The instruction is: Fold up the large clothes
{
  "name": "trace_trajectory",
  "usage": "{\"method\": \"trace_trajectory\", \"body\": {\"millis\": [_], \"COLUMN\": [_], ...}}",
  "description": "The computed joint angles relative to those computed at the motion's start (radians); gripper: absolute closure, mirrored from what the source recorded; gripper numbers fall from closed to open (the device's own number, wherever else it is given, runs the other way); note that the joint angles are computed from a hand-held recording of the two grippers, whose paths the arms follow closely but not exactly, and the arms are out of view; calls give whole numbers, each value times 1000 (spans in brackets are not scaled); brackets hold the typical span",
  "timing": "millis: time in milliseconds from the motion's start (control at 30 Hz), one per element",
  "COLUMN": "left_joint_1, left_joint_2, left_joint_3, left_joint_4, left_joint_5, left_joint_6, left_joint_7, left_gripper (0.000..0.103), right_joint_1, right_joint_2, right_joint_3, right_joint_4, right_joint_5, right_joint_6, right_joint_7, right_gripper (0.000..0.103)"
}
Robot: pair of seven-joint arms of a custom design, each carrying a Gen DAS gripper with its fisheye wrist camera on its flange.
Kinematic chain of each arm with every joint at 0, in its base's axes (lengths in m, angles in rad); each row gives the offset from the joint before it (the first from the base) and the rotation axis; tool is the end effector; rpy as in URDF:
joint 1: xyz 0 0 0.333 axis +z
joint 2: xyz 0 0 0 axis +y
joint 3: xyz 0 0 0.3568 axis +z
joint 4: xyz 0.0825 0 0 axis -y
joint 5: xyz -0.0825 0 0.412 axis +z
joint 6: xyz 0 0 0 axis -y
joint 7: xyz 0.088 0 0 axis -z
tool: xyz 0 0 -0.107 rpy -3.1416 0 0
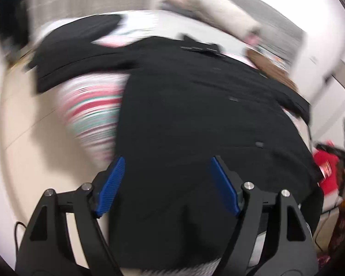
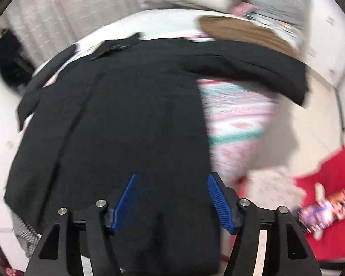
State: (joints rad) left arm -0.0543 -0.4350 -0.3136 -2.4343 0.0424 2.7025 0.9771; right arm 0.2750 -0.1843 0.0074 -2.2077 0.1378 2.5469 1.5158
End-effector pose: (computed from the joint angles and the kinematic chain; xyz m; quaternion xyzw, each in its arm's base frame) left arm 0.4366 -0.1876 0.5594 -0.7198 0.6038 -0.2931 0.1769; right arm 0.5305 0.1523 0.5441 -0.7601 0.5940 -0.1205 0.2341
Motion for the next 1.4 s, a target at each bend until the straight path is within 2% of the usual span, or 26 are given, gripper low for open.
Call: {"method": "trace_trajectory", "body": {"millis": [133,200,267,300,367,433,500,533,633,667,700,767,833,867,933,1000,1067,1167,1267,1367,1400], "left_joint_1": [-114,-168,-217,-226,-247,-279,-317,-333,-372,-369,-359,-332,-310,-302,-295,-296,-309,-356,-370,-337,-324], "left_joint_2": [206,277,320,328,306,266,217,193,138,123,108,95,77,75,71,75,88,135,185,234,237], "left_joint_3": [38,53,68,59,40,41,67,88,149,152,145,117,103,101,109,113,120,151,162,124,100], "left_joint_4": [105,154,184,184,163,135,111,100,77,68,58,43,30,28,26,30,46,84,119,143,135], "left_joint_5": [-79,-134,-230,-231,-211,-260,-360,-426,-653,-692,-710,-698,-679,-672,-665,-663,-672,-733,-783,-732,-688], "left_joint_6": [108,93,28,13,29,7,-26,-43,-60,-54,-38,7,30,37,46,73,101,115,40,-83,-73], "left_joint_7": [173,276,402,420,462,544,660,714,840,853,848,808,760,735,711,706,718,798,879,862,842], "left_gripper": [26,26,29,29,29,30,30,30,30,30,30,30,30,30,30,30,30,30,30,30,30], "right_joint_1": [70,87,93,93,100,108,122,132,147,147,141,116,88,75,56,50,42,15,7,18,18], "right_joint_2": [103,154,196,207,215,181,139,114,79,81,87,118,160,193,249,276,281,209,155,151,149], "right_joint_3": [34,59,82,91,109,122,124,115,68,40,31,12,21,28,52,80,99,92,70,72,68], "right_joint_4": [56,79,96,98,75,21,-19,-32,-26,-5,8,48,87,114,154,165,169,118,72,36,26], "right_joint_5": [106,147,156,153,90,67,114,185,397,522,595,750,822,853,869,851,863,949,902,733,718], "right_joint_6": [21,34,35,31,31,77,60,23,-100,-181,-228,-356,-439,-491,-541,-540,-545,-559,-539,-522,-528], "right_joint_7": [-140,-201,-228,-229,-202,-237,-309,-400,-553,-616,-647,-698,-712,-710,-679,-646,-648,-711,-695,-588,-580], "right_gripper": [37,37,37,37,36,36,36,36,36,37,38,39,47,54,64,96,97,97,97,97,98]}}
